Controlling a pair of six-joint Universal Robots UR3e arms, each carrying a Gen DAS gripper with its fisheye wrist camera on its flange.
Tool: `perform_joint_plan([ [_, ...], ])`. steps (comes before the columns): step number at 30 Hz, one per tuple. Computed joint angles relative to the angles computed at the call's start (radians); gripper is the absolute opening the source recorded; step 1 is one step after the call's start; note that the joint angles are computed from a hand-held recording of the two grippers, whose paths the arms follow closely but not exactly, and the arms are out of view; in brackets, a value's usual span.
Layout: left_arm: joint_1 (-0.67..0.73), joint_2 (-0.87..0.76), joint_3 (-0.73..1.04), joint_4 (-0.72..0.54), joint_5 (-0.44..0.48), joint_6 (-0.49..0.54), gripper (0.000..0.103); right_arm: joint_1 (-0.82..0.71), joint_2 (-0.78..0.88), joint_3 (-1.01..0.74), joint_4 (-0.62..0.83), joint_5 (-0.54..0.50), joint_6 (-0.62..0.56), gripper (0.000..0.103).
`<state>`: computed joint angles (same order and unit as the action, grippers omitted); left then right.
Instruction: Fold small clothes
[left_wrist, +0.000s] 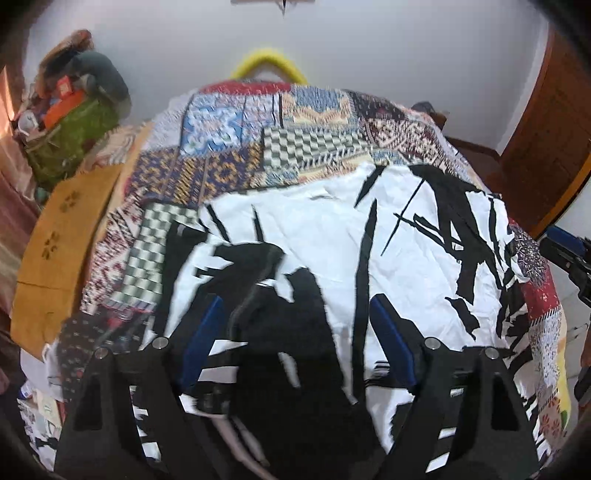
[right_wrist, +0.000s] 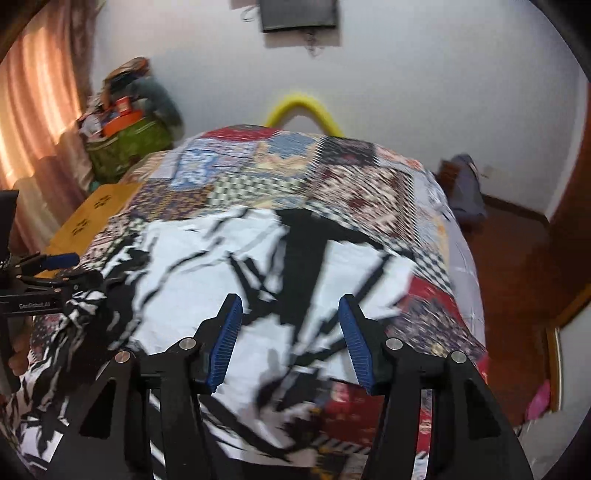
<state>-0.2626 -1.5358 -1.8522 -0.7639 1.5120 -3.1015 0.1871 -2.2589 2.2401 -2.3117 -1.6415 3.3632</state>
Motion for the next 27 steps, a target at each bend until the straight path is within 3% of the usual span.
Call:
perform_joint_plan([
  [7, -0.061, -0.144, 0.055, 0.045, 0.028, -0.017, 0.081, -0.447, -0.286, 0.168, 0.218, 0.294, -0.216, 0.05],
  [10, -0.074, -0.179, 0.06, 0.07, 0.037, -0.004, 0.081, -0.531, -0.3, 0.212, 0.233, 0.347, -0.268, 0.05],
  [15, -0.07, -0.227, 0.067, 0.082, 0.024, -0.004, 0.081, -0.557, -0.25, 0.272, 0.13, 0.376, -0.27, 0.05],
  [21, -0.049, -0.229, 0.042, 0.101, -0.008, -0.022, 0.081, -0.371, -0.039, 0.273, -0.118, 0.212, -0.177, 0.014],
  [23, -0.046, -0.221, 0.04, 0.093, -0.012, -0.018, 0.081, -0.384, -0.069, 0.268, -0.081, 0.23, -0.182, 0.008],
  [27, -0.041, -0.18, 0.017, 0.091, -0.005, 0.003, 0.081, -0.448, -0.174, 0.258, -0.007, 0.3, -0.204, 0.005],
])
